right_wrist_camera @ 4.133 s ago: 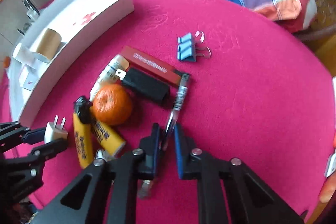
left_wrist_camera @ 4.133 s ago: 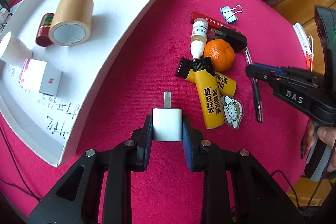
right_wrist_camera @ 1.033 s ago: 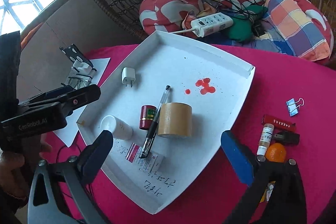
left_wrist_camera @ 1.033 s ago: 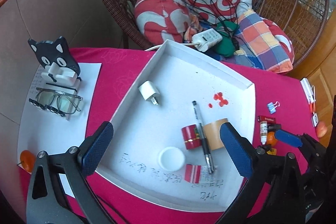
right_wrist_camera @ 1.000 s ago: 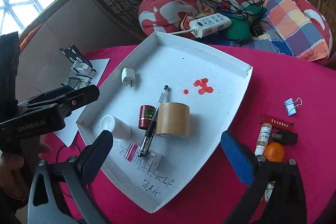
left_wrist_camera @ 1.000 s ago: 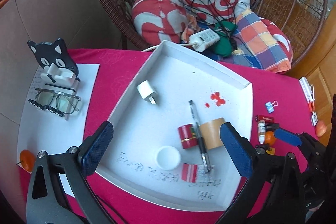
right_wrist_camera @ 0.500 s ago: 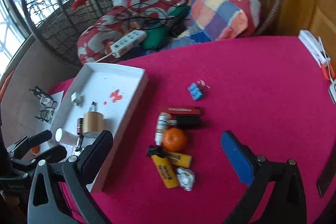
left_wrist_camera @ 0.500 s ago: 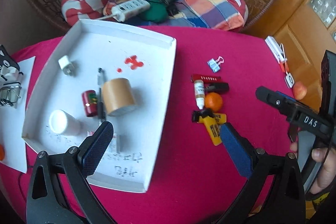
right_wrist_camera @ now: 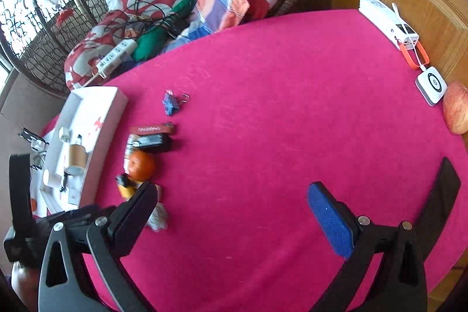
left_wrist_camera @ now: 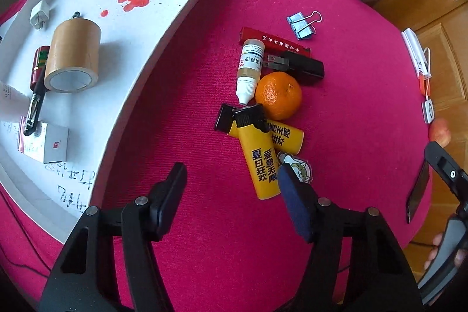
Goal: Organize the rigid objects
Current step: 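Grasp the yellow lighter with the left tool while the right tool grasps the black plug adapter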
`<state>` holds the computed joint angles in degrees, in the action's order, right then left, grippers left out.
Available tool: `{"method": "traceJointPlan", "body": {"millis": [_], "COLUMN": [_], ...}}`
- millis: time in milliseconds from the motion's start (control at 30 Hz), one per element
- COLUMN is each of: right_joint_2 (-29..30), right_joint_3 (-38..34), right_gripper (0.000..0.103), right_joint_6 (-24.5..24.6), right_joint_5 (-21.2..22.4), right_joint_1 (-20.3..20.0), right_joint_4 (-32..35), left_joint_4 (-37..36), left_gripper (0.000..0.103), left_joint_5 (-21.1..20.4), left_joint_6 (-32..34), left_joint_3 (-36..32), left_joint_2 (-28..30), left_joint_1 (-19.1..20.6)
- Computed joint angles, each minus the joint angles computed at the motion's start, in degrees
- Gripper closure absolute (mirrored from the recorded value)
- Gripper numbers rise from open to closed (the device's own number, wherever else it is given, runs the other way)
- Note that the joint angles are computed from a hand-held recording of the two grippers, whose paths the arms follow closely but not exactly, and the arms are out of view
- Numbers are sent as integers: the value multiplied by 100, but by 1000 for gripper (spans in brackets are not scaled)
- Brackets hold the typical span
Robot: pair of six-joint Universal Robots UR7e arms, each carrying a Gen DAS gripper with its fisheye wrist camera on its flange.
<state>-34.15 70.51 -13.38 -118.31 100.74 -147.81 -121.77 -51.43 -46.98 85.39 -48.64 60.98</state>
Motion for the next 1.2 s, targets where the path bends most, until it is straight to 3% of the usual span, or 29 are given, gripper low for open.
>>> {"method": "traceJointPlan", "body": {"millis": [300,333,367,433,533,633,700,767,867,1000,1133,1200], "right_joint_2": [180,217,299,435,710,1084,1363,1658,2044,2312,2547,2648], "right_joint_3": [-524,-593,-747,-980,-1368,-1875,-2236,-2641,-3230,-3578,-3926,-4106], "right_gripper": [0,0,0,0,1,2,17,39,45,56,73,76], "right_joint_6": [-414,-486,-635,-944,-1742,-2579,-3174,-3617,-3923,-4255,-4488,-4559], "right_joint_5": [203,236,289,363,512,595,576,460,350,226,219,195], "right_joint_1": [-174,-173,-168,-139,-50,69,155,219,248,277,329,354], "right_joint_4": [594,673,844,1076,1342,1664,1898,2209,2706,2966,3115,3302], "left_joint_4": [32,84,143,70,-100,-223,-204,-291,-432,-555,-607,-568], "left_gripper": [42,46,49,73,79,79,79,80,79,80,79,79], "left_joint_5": [222,283,347,350,314,325,361,349,342,352,361,351], "left_joint_6": [-347,-344,-356,-306,-388,-684,-854,-1011,-1184,-1262,-1233,-1251], "left_joint_3": [-229,-300,-359,-329,-104,180,314,493,713,888,1009,986], "left_joint_2": [349,406,460,453,316,141,34,-93,-225,-349,-413,-401], "left_joint_1": [21,19,6,0,14,-6,-11,-2,-3,-3,-30,-33]}}
